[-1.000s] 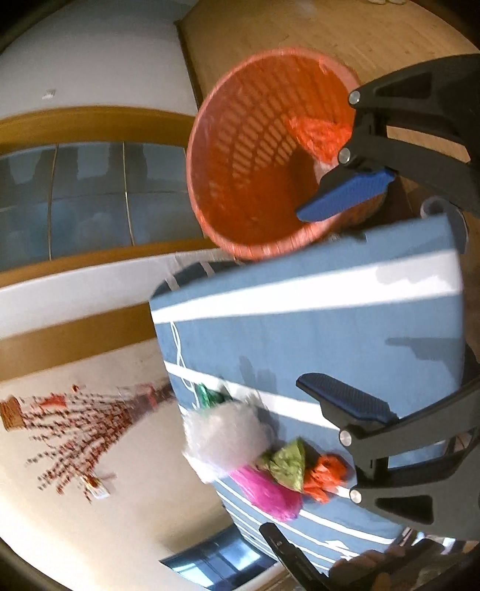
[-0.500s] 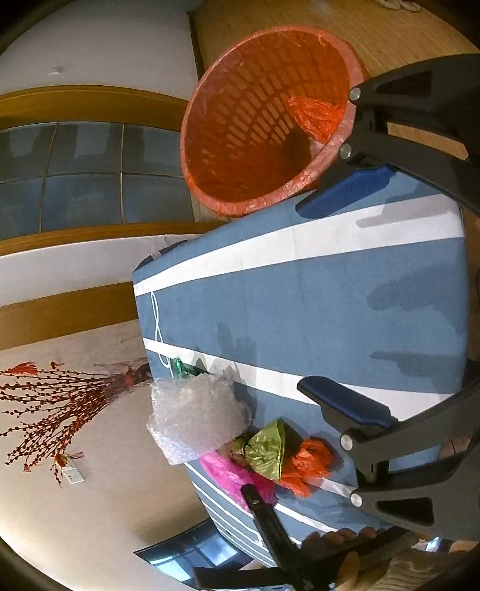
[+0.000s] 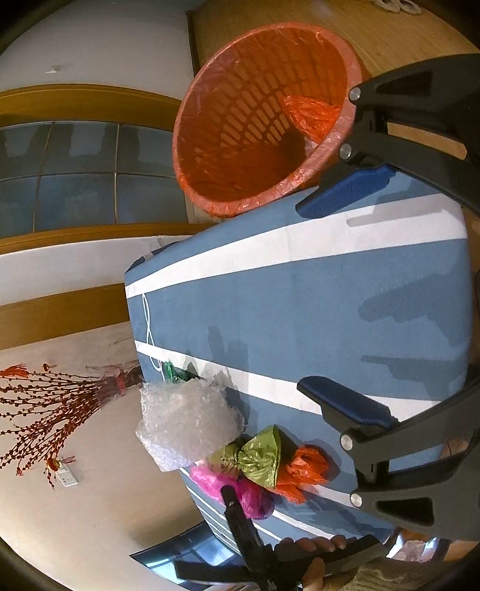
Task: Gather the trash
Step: 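Grasp the pink plastic bag with the left tool while the right tool returns to the table, then grasp the bubble wrap with the right tool while the left tool holds the pink bag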
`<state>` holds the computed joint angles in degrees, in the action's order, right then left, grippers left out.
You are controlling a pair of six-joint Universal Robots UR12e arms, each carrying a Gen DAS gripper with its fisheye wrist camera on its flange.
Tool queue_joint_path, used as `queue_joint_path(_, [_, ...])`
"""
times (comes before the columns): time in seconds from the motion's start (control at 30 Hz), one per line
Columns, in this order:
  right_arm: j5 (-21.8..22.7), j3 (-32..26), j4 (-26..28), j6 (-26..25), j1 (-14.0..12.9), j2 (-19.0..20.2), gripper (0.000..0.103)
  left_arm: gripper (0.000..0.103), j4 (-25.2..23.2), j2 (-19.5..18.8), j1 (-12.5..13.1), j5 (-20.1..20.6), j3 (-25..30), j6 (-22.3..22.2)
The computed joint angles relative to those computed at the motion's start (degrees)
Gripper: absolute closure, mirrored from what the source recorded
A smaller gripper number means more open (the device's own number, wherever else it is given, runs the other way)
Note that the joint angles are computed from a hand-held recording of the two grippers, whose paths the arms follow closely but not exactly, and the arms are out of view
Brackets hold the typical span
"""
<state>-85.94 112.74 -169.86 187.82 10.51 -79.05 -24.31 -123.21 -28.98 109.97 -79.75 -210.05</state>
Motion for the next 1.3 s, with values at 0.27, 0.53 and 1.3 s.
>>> queue_joint_path(0.27, [0.13, -0.59, -0.16, -0.83, 0.60, 0.34, 0.018, 0.080, 2.24, 0.74, -0.31, 1.28, -1.45, 2.80])
queue_joint_path(0.53, [0.85, -2.96, -0.86, -2.64, 1.94, 1.65, 0.018, 0.080, 6.16, 3.44, -0.33, 3.64, -5.19, 1.67])
queue_joint_path(1.3, [-5.29, -20.98, 0.30, -0.03, 9.19, 14.59, 0.006, 0.080, 8.90, 6.52, 2.11, 3.79, -10.06, -2.93])
